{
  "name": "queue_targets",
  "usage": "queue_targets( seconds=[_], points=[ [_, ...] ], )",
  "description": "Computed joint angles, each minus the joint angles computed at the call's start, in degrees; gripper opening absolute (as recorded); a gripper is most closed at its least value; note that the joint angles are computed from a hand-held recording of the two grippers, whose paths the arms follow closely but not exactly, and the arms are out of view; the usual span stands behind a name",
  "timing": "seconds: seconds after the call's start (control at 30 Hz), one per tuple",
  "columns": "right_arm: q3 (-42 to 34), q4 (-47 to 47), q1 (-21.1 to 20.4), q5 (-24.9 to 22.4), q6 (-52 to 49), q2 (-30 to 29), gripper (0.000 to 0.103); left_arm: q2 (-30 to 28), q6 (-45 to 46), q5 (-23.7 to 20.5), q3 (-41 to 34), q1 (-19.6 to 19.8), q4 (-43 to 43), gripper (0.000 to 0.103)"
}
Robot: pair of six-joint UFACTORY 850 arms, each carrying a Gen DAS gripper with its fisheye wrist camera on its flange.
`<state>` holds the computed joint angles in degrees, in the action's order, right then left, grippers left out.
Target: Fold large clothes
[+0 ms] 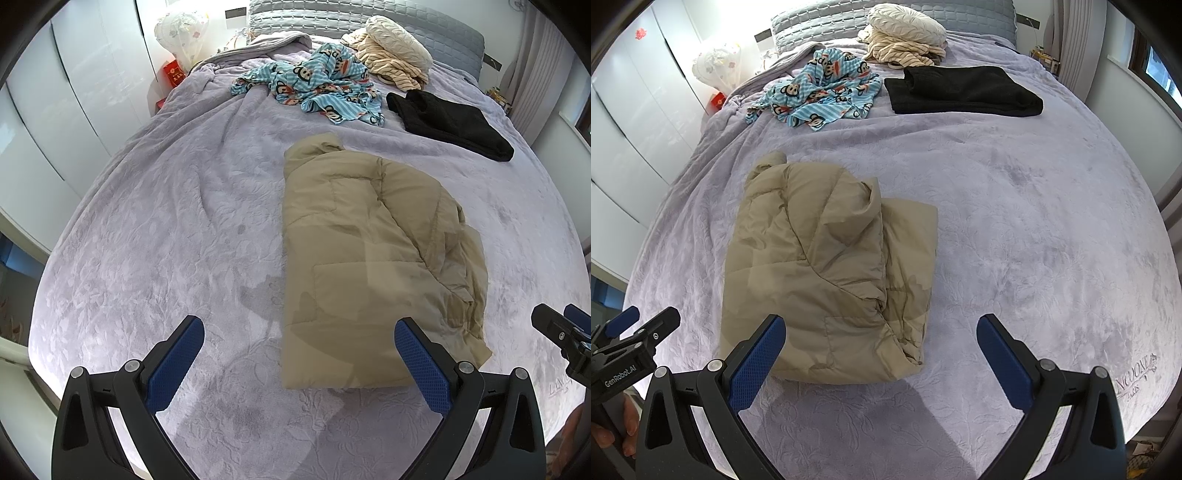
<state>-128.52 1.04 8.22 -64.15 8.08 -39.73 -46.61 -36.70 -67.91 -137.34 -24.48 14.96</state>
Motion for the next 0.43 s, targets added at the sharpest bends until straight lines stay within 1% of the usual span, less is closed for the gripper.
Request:
queue_targets(
  seconds=[0.23, 0.43],
  points=[
    [0.09, -0.07, 0.07, 0.08, 0.16, 0.06, 0.103, -1.0, -0.03, -0.8, -1.54, 0.2, 0.71, 0.103],
    [-0.29, -0.03, 0.06, -0.16, 0.19, -0.17, 0.103, -0.58, 0.23, 0.11, -0.93, 0.37, 0.83, 0.103]
  ],
)
